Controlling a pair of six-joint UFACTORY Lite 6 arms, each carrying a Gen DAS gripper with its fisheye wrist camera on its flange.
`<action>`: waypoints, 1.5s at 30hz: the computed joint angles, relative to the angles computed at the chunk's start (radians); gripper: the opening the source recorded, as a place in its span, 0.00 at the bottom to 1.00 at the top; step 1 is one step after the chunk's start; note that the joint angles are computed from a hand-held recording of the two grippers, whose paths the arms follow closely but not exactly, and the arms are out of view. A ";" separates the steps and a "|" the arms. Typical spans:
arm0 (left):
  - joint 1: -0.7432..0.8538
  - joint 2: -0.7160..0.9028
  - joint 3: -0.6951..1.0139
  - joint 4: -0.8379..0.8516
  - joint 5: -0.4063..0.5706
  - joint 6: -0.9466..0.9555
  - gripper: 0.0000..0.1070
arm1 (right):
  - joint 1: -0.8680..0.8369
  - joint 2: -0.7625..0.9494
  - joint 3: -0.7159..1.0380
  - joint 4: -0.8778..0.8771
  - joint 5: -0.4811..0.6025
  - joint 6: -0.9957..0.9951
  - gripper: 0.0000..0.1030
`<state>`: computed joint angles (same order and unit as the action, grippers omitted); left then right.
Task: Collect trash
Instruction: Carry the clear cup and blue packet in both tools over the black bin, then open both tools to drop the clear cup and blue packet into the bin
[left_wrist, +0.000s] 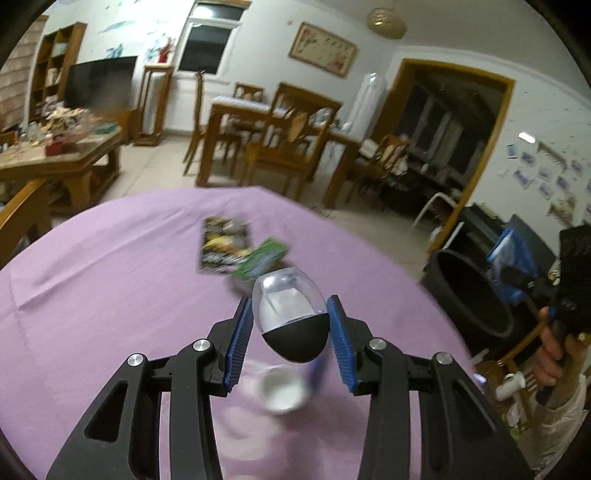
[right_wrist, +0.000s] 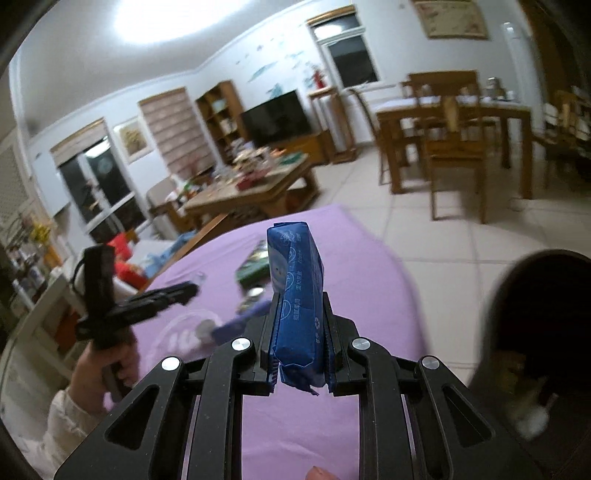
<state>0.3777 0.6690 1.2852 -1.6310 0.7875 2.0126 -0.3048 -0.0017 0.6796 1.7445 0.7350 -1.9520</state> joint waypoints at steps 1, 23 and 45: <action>-0.012 -0.021 -0.022 -0.009 0.015 0.001 0.38 | -0.061 -0.013 -0.011 -0.031 0.027 0.003 0.18; -0.653 -0.006 0.100 -0.149 -0.105 -0.114 0.38 | -0.756 0.429 0.318 -0.221 0.286 -0.037 0.19; -0.849 0.141 0.280 -0.085 -0.262 -0.228 0.75 | -0.831 0.716 0.556 -0.261 0.295 0.085 0.73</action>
